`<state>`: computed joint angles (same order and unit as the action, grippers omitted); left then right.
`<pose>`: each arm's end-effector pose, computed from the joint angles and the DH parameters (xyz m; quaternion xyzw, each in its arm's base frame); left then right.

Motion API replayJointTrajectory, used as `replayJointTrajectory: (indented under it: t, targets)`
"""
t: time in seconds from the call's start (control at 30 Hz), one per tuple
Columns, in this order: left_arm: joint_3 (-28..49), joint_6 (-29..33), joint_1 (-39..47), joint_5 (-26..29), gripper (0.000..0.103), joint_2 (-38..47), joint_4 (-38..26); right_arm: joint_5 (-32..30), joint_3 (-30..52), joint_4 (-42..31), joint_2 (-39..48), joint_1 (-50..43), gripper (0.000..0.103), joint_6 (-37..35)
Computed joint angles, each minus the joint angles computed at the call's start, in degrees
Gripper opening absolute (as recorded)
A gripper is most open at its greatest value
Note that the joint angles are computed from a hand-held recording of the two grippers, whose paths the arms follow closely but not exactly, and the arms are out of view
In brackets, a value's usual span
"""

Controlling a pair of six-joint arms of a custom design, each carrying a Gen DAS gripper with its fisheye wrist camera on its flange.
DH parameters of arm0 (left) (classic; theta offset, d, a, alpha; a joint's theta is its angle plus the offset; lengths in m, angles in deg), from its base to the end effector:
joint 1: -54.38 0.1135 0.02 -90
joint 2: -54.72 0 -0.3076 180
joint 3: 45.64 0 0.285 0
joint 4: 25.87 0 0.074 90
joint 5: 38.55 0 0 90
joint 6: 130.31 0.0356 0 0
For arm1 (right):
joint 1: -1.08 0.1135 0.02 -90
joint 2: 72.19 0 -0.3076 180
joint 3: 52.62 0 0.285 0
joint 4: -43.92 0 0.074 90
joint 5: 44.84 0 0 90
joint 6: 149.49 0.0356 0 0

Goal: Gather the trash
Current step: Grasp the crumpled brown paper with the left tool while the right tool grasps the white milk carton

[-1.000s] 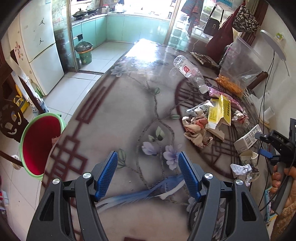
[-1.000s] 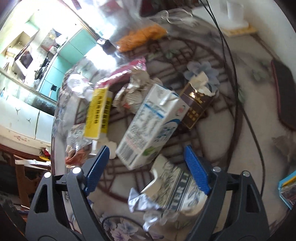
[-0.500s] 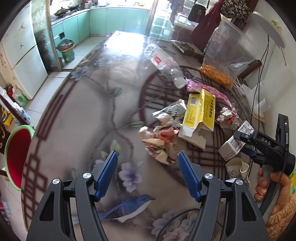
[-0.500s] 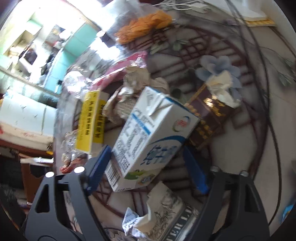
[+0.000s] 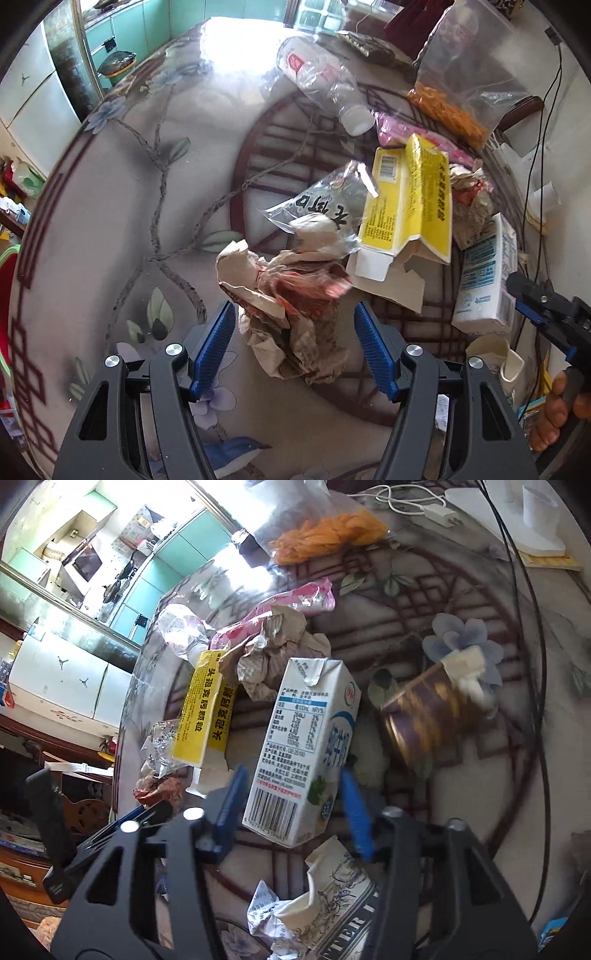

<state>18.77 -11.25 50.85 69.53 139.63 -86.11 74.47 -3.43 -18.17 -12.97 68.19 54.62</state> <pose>0.2758 -0.0281 0.2136 0.2884 0.9413 -0.1351 0.1124 0.0843 0.1549 0.2282 0.4171 0.8608 0.1530 0.2483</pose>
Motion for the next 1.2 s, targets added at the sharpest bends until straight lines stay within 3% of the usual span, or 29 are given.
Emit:
replayJointTrajectory:
  t: [0.03, 0.13, 0.57, 0.7, 0.77, 1.2]
  targets:
    - [-0.15, 0.21, -0.08, -0.17, 0.048, 0.52, 0.07, -0.27, 0.10, -0.25, -0.12, -0.30, 0.059, -0.28]
    - [0.12, 1.56, 0.87, 1.35, 0.038, 0.44, -0.69, -1.41, -0.54, -0.07, -1.08, -2.66, 0.063, -2.20]
    - [5.33, 13.71, 15.65, 7.69, 0.037, -5.02, -9.57, -8.95, 1.59, 2.14, 7.90, -12.01, 0.067, -14.82]
    - [7.19, 16.42, 21.28, 8.88, 0.037, -4.15, -11.56, -9.20, 2.77, 3.07, 9.30, -11.37, 0.044, -16.79]
    - [7.97, 17.94, 24.25, 9.70, 0.037, -4.02, -12.62, -8.68, 3.93, 2.84, 9.67, -10.16, 0.038, -16.82]
    - [12.04, 26.55, 34.63, 14.11, 0.038, -3.78, -18.68, -0.75, 14.84, -6.68, 13.20, 1.89, 0.037, -7.98]
